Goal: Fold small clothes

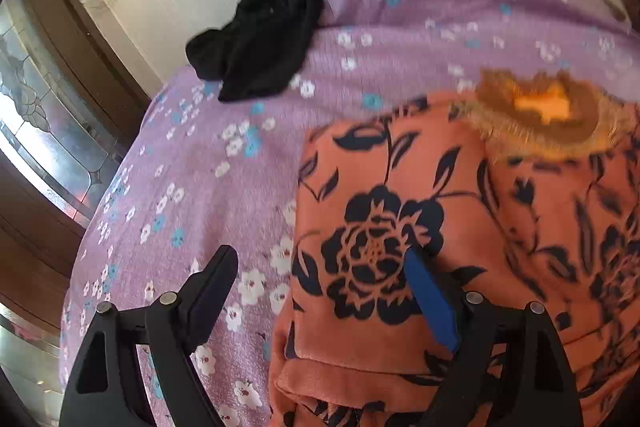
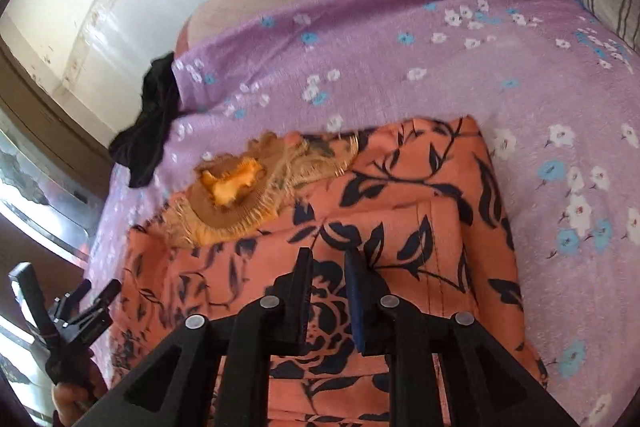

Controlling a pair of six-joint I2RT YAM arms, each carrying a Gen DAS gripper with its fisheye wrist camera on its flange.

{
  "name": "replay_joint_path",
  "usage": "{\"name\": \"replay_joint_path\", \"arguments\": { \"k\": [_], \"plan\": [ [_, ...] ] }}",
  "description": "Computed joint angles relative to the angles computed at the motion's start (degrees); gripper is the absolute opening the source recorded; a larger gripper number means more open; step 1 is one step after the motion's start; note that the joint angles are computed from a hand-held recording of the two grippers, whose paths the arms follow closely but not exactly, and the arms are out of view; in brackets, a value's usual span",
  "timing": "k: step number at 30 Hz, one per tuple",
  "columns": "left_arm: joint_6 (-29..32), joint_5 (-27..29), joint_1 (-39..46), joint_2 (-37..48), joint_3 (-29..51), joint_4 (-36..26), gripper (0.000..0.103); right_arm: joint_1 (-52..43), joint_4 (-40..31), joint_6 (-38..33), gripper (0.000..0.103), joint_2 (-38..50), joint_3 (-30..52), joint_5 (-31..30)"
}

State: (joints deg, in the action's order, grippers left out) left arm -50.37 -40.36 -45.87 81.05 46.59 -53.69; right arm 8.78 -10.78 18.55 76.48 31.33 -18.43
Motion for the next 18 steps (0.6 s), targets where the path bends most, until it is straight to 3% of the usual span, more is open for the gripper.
{"name": "replay_joint_path", "arguments": {
  "k": [4, 8, 11, 15, 17, 18],
  "plan": [
    [0.6, 4.6, 3.6, -5.7, -1.5, 1.3, 0.088, -2.9, 1.3, -0.1, 0.017, -2.5, -2.0, -3.1],
    [-1.8, 3.5, 2.1, -9.1, -2.0, 1.5, 0.088, -1.2, 2.7, 0.0, 0.019, -6.6, -3.6, -5.9],
    [-1.7, 4.8, 0.6, -9.3, -1.7, 2.3, 0.088, 5.6, 1.9, -0.1, 0.019, -7.6, -3.5, -4.1],
    [-0.8, 8.8, 0.9, -2.7, -0.9, 2.3, 0.089, 14.6, 0.9, 0.1, 0.019, -3.7, -2.3, 0.1],
    [-2.9, 7.3, 0.8, -3.2, -2.4, 3.2, 0.102, 16.3, 3.1, 0.1, 0.021, -4.4, -4.0, 2.4],
    [-3.4, 8.0, 1.7, -3.2, -2.5, 2.9, 0.103, 16.0, 3.2, -0.2, 0.021, -4.5, -4.1, 2.0]
  ]
}}
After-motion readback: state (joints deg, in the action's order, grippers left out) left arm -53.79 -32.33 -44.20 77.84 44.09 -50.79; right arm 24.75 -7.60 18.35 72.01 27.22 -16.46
